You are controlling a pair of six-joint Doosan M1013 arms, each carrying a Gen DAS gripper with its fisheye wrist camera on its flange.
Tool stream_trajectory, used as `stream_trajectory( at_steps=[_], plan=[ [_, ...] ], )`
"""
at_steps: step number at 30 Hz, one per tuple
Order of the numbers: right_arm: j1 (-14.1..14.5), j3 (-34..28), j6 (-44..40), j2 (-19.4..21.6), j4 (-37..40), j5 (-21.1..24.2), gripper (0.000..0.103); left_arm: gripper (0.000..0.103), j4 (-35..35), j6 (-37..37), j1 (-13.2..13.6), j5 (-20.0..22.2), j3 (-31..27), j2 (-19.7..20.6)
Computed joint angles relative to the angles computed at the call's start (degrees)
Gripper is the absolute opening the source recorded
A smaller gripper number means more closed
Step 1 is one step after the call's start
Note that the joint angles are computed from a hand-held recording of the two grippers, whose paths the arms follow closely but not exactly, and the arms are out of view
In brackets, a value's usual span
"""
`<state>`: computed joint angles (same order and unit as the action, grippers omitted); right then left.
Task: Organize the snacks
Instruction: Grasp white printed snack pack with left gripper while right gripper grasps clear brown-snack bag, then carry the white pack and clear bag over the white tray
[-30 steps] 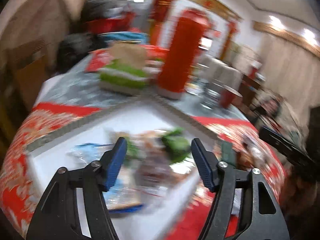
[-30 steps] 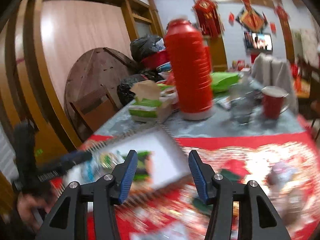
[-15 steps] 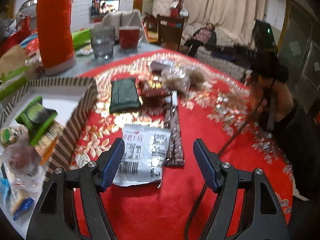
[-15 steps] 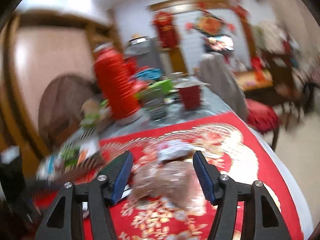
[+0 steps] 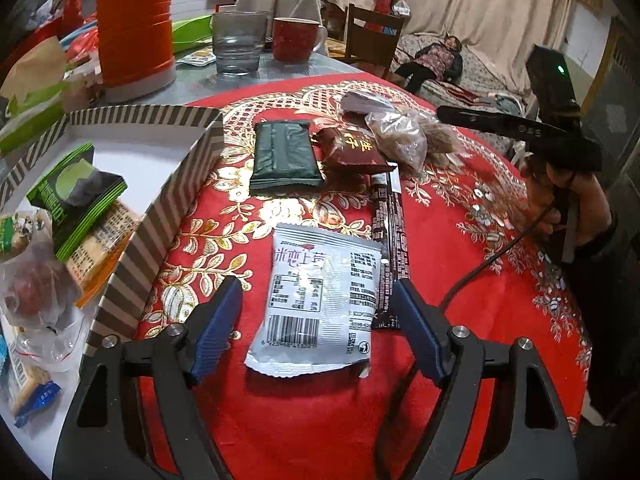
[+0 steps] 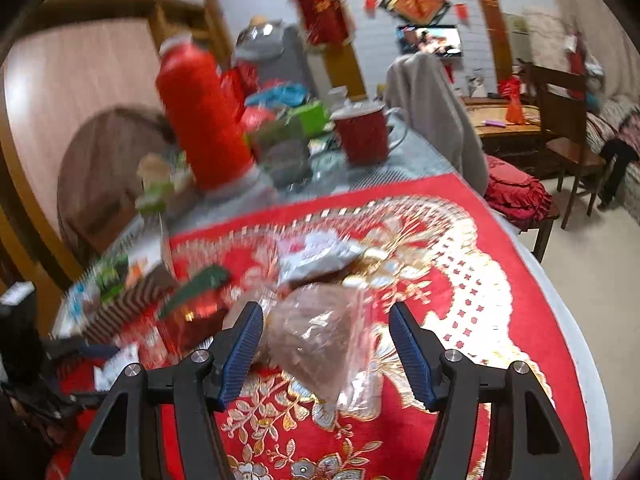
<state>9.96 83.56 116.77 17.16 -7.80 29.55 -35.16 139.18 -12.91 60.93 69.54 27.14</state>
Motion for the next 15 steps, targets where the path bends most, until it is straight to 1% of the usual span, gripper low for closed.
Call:
stream_trajectory(
  at_steps=[3, 5, 7, 9, 11, 12, 15],
  plan=[
    [0.8, -2.2, -0.3, 1.4, -2.7, 3.5, 0.063, 0.078, 0.6, 0.0, -0.2, -0.5, 0.2, -0.2],
    [1.1, -3.6, -2.0, 2.4, -2.7, 5.4, 0.063, 0.078, 0.3, 0.0, -0.1, -0.4, 0.2, 0.0],
    [0.8, -4.8, -3.9, 3.2, -1.0, 6.8, 0.063, 0.072, 0.5, -0.8, -0.1, -1.1, 0.2, -0.1],
    [0.2, -5.5, -6.1, 3.8, 2.5, 7.7, 0.063, 0.06, 0.7, -1.9, 0.0, -1.8, 0.4, -0.2],
    [-0.3, -5.6, -7.3, 4.0, 5.0, 7.7, 0.063, 0.051, 0.8, -3.3, 0.2, -2.4, 0.3, -0.1],
    [-0.5, -5.5, -7.8, 3.9, 6.0, 7.6, 0.063, 0.051, 0.3, -3.6, 0.4, -2.0, 0.1, 0.0],
    [-0.4, -5.6, -9.5, 4.0, 6.9, 7.3, 0.048, 0.05, -0.3, -4.1, 0.5, -1.8, -0.1, 0.2]
  ],
)
